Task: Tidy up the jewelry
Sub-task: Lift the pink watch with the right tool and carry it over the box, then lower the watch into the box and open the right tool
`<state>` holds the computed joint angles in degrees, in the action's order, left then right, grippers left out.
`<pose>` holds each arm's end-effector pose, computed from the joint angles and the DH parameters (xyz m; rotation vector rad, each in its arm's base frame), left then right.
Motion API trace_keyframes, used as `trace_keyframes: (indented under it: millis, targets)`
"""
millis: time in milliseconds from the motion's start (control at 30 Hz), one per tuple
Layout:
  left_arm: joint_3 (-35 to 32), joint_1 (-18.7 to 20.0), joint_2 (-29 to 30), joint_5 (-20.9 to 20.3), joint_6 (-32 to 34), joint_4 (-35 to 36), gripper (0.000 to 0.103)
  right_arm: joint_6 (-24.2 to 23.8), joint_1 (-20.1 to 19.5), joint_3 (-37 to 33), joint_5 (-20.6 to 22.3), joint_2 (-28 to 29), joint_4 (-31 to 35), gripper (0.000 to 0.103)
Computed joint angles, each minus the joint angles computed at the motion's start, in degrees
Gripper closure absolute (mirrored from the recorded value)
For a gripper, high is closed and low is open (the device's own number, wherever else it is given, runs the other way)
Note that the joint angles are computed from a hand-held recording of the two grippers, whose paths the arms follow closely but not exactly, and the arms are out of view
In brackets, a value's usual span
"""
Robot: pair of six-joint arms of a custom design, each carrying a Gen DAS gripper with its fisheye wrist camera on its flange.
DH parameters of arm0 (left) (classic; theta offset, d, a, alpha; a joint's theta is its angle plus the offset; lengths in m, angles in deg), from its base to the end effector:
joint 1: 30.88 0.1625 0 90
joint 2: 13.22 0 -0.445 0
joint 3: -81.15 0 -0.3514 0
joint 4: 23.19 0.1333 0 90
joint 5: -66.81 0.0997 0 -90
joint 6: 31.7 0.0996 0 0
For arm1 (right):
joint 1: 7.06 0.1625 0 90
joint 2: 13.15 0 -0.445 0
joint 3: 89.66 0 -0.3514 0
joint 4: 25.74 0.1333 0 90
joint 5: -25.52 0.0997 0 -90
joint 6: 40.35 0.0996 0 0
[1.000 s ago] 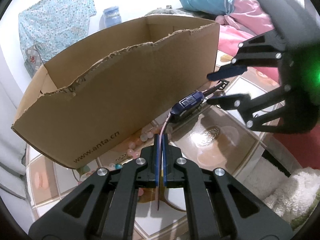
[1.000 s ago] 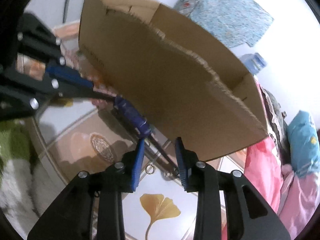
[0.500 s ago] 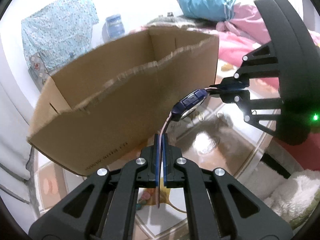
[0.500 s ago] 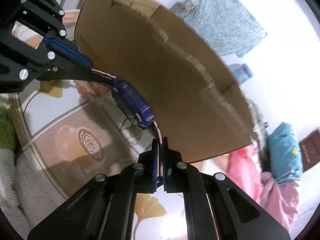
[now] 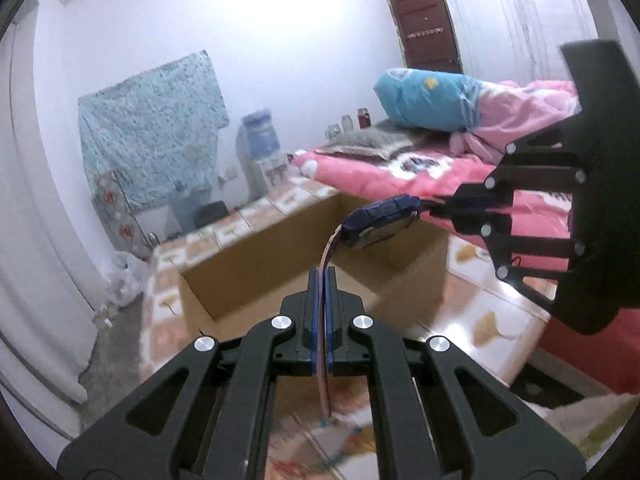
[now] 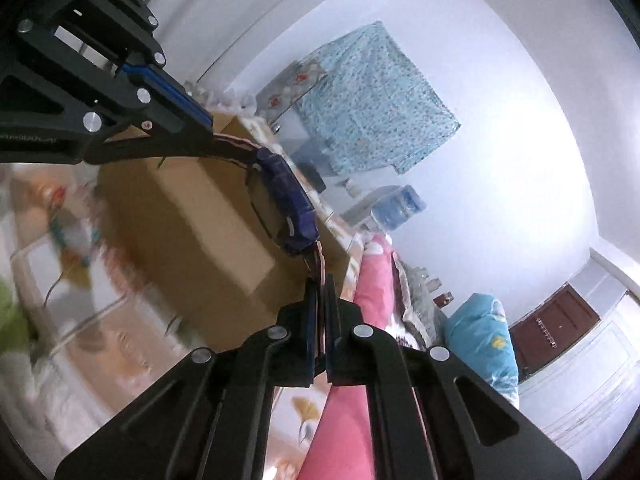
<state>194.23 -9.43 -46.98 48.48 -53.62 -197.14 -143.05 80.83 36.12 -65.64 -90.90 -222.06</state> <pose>-0.4165 -0.4084 0.0413 0.7601 1.9156 -1.1149 0.1140 -0.4711 0.3686 1.6987 -1.4268 0.7369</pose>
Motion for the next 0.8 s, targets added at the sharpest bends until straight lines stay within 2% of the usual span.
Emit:
trace_keyframes:
  millis: [67,167,267,400,467,533,633,733,767,800]
  targets:
    - [-2.4,1.9,-1.1,-0.2,1.2,2.3,0.101,5.5,3.3,-6.8,-5.4,2.0,10.8,0.099]
    - [-6.2,6.5,-3.9,-4.7,0.8,7.4,0.101,15.1,7.0,-18.1,-13.2,6.7,28.8,0.099]
    - [-12.1,12.5,-7.0,-11.2,-6.8,23.0,0.101,26.5,9.3,-31.4,-21.4,15.0,46.8,0.099]
    - [-19.9,19.6,-6.7,-17.7,-12.0,37.1,0.101,39.9,10.5,-47.8,-28.4,25.5,70.2,0.099]
    - [-22.8,21.9,-5.9,-19.3,-14.2,42.8,0.101,45.2,10.9,-53.2,-30.8,29.5,79.0,0.099]
    - [-25.8,24.1,-4.7,-21.5,-15.2,47.7,0.100,48.9,10.7,-57.2,-32.6,32.6,84.3,0.099]
    - [-26.9,25.4,-4.1,-22.7,-15.2,48.8,0.100,53.2,10.4,-62.1,-34.6,36.3,90.7,0.099]
    - [-27.1,26.1,-4.0,-23.3,-15.4,48.2,0.085,53.7,10.6,-64.0,-36.4,38.2,90.0,0.094]
    - [-26.6,26.4,-4.3,-23.6,-15.3,47.1,0.077,54.3,10.7,-64.3,-36.8,38.5,89.6,0.088]
    - [-26.2,26.1,-4.6,-23.2,-15.8,46.6,0.075,55.2,10.7,-64.9,-36.7,38.8,89.6,0.085]
